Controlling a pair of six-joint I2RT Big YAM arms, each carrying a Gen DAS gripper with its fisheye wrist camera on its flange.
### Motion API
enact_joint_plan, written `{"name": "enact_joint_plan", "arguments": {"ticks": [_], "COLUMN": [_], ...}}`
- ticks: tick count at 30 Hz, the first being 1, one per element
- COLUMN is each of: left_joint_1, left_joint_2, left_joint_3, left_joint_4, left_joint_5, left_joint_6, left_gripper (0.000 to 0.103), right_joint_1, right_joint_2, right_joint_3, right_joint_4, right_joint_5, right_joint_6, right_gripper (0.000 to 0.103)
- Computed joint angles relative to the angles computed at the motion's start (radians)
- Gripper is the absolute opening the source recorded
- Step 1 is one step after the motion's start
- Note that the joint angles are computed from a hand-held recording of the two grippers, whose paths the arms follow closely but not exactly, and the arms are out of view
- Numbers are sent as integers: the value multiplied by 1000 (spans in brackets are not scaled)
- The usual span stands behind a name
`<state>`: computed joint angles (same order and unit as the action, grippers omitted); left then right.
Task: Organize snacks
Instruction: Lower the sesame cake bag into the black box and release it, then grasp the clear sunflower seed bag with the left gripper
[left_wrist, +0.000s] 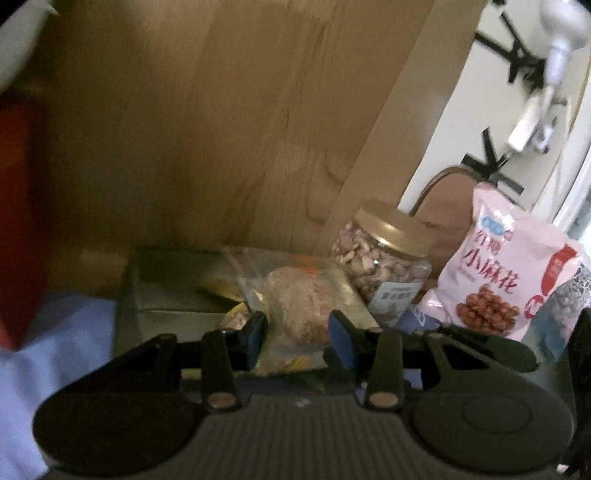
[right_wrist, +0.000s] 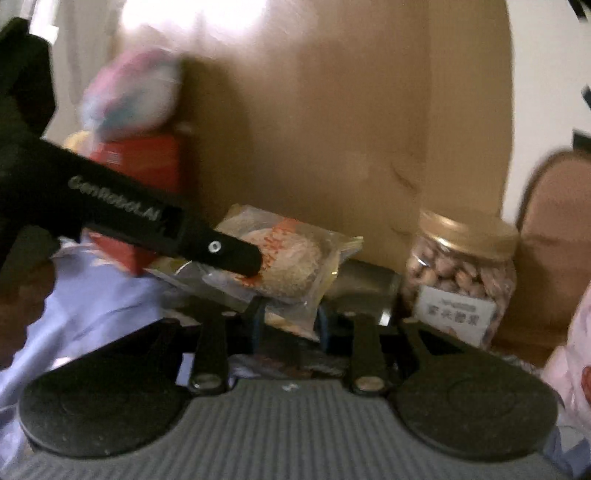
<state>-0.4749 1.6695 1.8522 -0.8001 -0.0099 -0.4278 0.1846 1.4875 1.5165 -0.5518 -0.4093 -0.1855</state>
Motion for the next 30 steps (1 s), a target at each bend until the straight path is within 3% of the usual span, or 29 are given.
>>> {"name": "enact_joint_plan", "arguments": {"ticks": [2, 7, 10, 12, 15, 17, 21, 23, 25, 27, 29, 30], "left_joint_1": [3, -7, 0, 7, 19, 29, 27, 7, -14, -29, -42, -44], "left_joint_2": [36, -20, -114, -169, -249, -272, -233, -188, -143, -113, -77, -67], "left_joint_3": [33, -55, -163, -214, -296, -318, -299, -266, -235, -222, -195, -191], "left_joint_4": [-16, 56, 128, 140, 126, 92, 55, 42, 32, 27, -2, -13], "left_joint_5": [21, -32, -32, -43, -36, 2, 126, 135, 125, 113, 103, 108], "left_joint_6": [8, 18, 32, 46, 41, 25, 7, 16, 20, 10, 18, 17], "left_gripper": [40, 40, 44, 45, 45, 45, 45, 46, 67, 78, 77, 72], "right_joint_1": [-3, -33, -59, -81, -116, -138, -200, -223, -235, -231, -204, -193], "right_joint_2": [12, -40, -77, -105, -110, -112, -117, -126, -134, -147, -145, -150], "right_joint_3": [2, -58, -88, -107, -105, -110, -118, -135, -145, -158, -155, -163], "right_joint_4": [17, 71, 81, 66, 14, -35, -173, -244, -299, -343, -362, -348], "right_joint_5": [54, 35, -26, -74, -161, -196, -252, -283, -310, -314, -279, -265], "right_joint_6": [33, 58, 66, 70, 63, 71, 95, 89, 57, -2, -47, -46], "right_gripper": [53, 53, 53, 53, 54, 63, 65, 66, 73, 79, 78, 78]}}
